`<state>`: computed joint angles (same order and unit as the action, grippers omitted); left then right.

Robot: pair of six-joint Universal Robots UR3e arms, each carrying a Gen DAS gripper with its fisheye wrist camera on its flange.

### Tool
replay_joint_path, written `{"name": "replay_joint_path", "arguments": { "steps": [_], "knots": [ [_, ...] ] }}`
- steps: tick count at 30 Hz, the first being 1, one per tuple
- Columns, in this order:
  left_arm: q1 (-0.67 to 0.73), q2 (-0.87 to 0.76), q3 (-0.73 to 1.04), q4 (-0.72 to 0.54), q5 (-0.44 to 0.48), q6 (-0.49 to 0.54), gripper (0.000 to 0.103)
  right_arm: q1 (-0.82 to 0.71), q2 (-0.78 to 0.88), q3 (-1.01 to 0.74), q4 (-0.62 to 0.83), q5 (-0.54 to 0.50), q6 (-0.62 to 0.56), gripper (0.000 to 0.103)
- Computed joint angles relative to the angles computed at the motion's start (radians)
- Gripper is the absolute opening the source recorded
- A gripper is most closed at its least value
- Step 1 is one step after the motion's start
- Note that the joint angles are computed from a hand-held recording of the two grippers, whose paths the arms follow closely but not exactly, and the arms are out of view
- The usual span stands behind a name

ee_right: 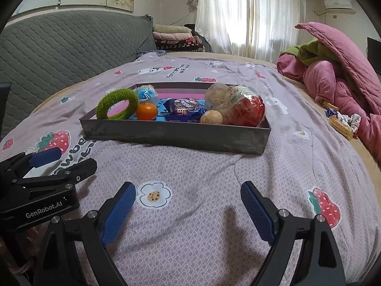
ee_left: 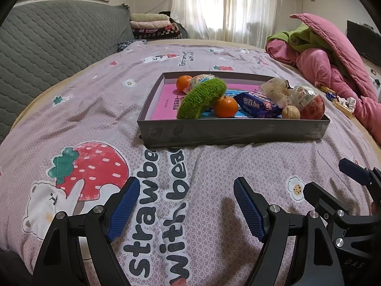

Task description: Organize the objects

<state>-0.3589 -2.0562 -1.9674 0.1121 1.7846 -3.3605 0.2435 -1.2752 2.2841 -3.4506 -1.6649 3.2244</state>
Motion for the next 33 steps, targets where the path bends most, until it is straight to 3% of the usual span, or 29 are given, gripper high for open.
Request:
{"name": "replay_joint_path", "arguments": {
  "steps": [25,31,33],
  "knots": [
    [0.006,-0.01,0.01,-0.007,-0.007,-0.001,0.082,0.006,0.019,-0.013,0.009,0.001,-0.008,0.09],
    [0.028,-0.001,-0.005,-0.004,-0.082,0.0,0.082,0.008,0.023,-0.02,0.014,-0.002,-0.005,0.09],
    [0.022,-0.003,-0.009,0.007,-0.069,-0.002,0.082,0.006,0.022,-0.019,0.014,-0.003,-0.004,0.09]
  ]
}}
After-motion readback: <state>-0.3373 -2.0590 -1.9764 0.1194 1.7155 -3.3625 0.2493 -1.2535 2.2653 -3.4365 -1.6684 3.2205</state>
